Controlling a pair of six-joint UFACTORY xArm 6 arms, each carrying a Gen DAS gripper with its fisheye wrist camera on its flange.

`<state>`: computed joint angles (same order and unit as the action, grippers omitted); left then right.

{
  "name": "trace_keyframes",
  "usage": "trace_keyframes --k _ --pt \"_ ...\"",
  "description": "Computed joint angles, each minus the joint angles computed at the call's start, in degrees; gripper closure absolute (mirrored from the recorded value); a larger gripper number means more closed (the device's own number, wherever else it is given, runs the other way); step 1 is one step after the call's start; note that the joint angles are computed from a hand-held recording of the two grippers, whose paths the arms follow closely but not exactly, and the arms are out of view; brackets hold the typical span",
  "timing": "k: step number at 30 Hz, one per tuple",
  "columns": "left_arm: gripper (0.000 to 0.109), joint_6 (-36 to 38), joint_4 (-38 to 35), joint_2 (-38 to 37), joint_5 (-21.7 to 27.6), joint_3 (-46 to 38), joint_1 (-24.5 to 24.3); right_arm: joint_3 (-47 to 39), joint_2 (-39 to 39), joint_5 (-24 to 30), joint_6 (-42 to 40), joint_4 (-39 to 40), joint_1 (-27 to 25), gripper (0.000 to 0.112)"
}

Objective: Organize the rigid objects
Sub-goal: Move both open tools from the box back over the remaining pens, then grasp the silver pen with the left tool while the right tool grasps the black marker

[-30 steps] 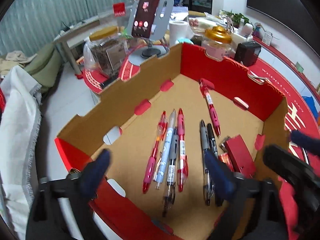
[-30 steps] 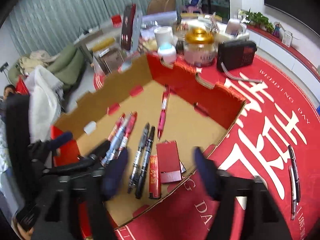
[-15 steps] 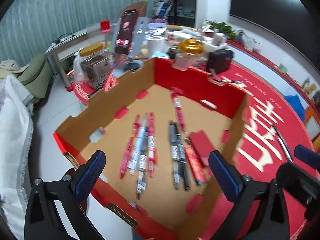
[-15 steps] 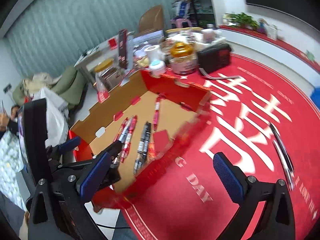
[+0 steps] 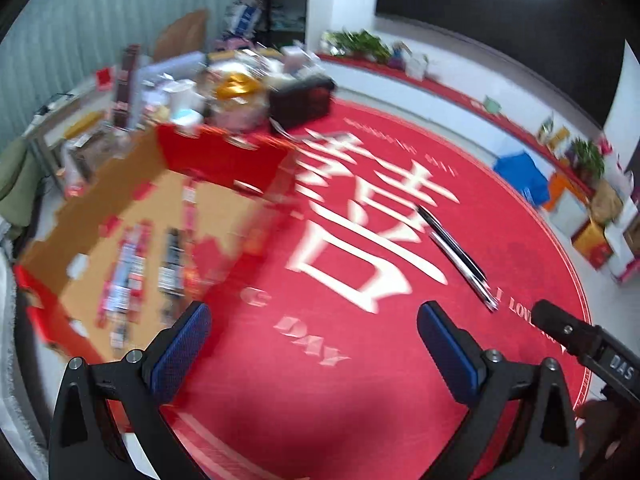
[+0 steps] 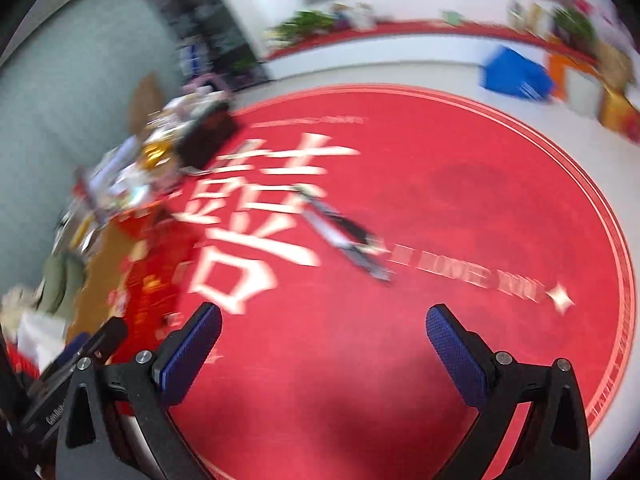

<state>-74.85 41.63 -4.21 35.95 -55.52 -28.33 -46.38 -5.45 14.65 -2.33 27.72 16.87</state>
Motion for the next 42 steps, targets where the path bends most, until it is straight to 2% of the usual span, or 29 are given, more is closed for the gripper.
trace_keyframes --k 5,10,16,23,25,29,34,35,38,42 --pt "0.006 5.3 -9.6 14.5 -2.2 -12.1 -1.9 1.9 -1.0 2.2 -2.6 3.4 -5.7 0.009" --pt "0.006 8.0 -10.2 26.9 2.6 -26.6 -4.8 2.8 -2.1 4.0 -7.3 7.5 -9.6 0.009" --pt "0.006 12.6 -13.6 35.4 7.0 -36.9 -5.5 2.1 -1.7 5.2 -11.3 10.7 -11.3 0.009" --pt "0.006 9.6 -11.7 34.1 5.2 -33.8 -3.6 0.3 0.2 5.6 -14.6 12.5 -10.6 0.009" --pt "0.006 10.8 -13.3 34.9 7.7 -34.8 -3.0 0.0 0.7 5.9 -15.3 13.4 -10.5 0.009" --pt "0.006 13.3 -15.4 35.5 8.5 -36.7 -3.1 -0.3 1.1 6.4 -15.8 13.5 -10.7 0.009" --pt "0.006 6.3 -14.1 31.8 3.5 -32.8 -3.1 0.5 0.1 5.7 -15.7 13.2 -11.7 0.009" --pt "0.006 6.8 -14.4 32.2 3.6 -33.5 -3.1 0.4 0.2 5.7 -15.4 13.0 -11.7 0.009" --pt "0.006 10.1 -16.2 35.5 8.2 -38.4 -3.6 0.6 -0.1 5.8 -14.8 12.8 -11.9 0.009" --pt "0.006 8.4 -16.4 34.7 6.8 -37.1 -3.7 0.9 -0.6 5.7 -14.5 12.2 -11.9 0.009"
